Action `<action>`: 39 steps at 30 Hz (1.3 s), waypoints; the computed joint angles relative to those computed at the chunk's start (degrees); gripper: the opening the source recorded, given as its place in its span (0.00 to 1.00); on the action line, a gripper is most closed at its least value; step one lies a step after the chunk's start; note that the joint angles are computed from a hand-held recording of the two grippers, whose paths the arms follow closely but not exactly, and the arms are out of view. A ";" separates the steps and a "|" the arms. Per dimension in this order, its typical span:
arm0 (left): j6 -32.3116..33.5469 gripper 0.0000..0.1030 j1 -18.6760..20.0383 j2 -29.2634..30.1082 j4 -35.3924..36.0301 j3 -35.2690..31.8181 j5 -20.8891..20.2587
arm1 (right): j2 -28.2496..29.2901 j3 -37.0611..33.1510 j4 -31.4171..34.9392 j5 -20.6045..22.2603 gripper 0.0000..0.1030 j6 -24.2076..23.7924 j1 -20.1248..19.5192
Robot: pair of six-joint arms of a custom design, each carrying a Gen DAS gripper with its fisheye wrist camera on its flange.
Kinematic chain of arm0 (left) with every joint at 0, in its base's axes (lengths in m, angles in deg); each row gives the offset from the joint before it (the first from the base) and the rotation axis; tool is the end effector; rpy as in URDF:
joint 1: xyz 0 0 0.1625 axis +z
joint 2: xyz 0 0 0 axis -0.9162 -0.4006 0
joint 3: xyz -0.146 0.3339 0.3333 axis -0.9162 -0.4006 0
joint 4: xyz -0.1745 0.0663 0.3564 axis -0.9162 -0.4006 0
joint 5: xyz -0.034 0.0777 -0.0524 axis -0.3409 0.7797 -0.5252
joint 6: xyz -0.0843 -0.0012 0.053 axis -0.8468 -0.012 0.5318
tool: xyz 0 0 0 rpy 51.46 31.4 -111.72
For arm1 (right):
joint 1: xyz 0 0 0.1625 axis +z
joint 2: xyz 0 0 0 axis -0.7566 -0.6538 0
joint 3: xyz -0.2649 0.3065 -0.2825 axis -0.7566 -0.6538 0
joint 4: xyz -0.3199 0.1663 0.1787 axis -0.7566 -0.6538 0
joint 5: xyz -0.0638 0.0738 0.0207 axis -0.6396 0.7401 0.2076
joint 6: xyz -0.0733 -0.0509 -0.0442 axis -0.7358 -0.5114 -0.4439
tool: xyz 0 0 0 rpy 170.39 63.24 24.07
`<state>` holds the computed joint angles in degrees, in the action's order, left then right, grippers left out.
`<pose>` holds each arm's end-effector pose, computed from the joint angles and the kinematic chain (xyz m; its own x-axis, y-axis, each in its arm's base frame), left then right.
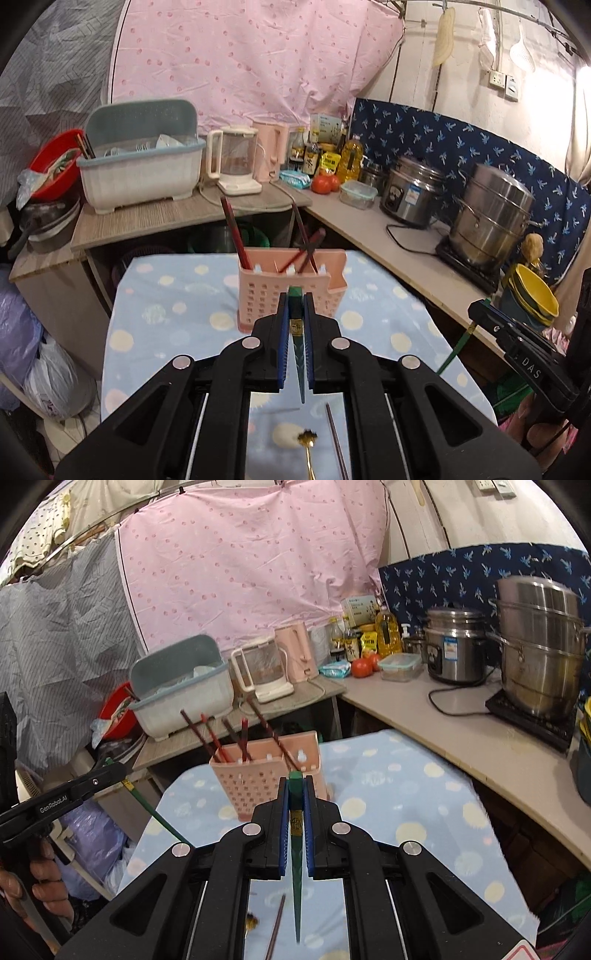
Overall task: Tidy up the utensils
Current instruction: 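Lift both green chopsticks and carry them over the pink holder, then lower the green chopsticks into the pink holder and open both tools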
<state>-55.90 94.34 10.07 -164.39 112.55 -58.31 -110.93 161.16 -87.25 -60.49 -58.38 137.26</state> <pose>-0.5567 -0.5526 0.1093 -0.8088 -0.1473 -0.5694 0.4406 0.4894 -0.7526 0.1173 -0.6156 0.5087 -0.7778 -0.4229 0.4649 -0.6282 0.5011 -0.5952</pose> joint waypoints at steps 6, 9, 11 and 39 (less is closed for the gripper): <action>13.24 0.07 1.64 1.80 -8.97 -6.28 2.61 | 5.01 -7.54 -1.19 0.74 0.06 1.68 3.01; 22.30 0.07 2.47 3.52 -15.14 -11.10 3.97 | 8.10 -12.02 -1.45 0.66 0.06 2.29 4.52; 27.81 0.07 3.01 4.68 -19.00 -14.21 4.64 | 10.49 -15.26 -1.65 0.21 0.06 2.68 5.51; 26.38 0.07 10.60 7.34 -10.61 -22.45 2.01 | 25.57 -30.79 1.84 -7.55 0.08 2.74 7.07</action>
<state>-29.52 104.94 17.41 -175.01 90.09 -56.30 -85.36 130.37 -85.41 -68.05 -55.65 144.33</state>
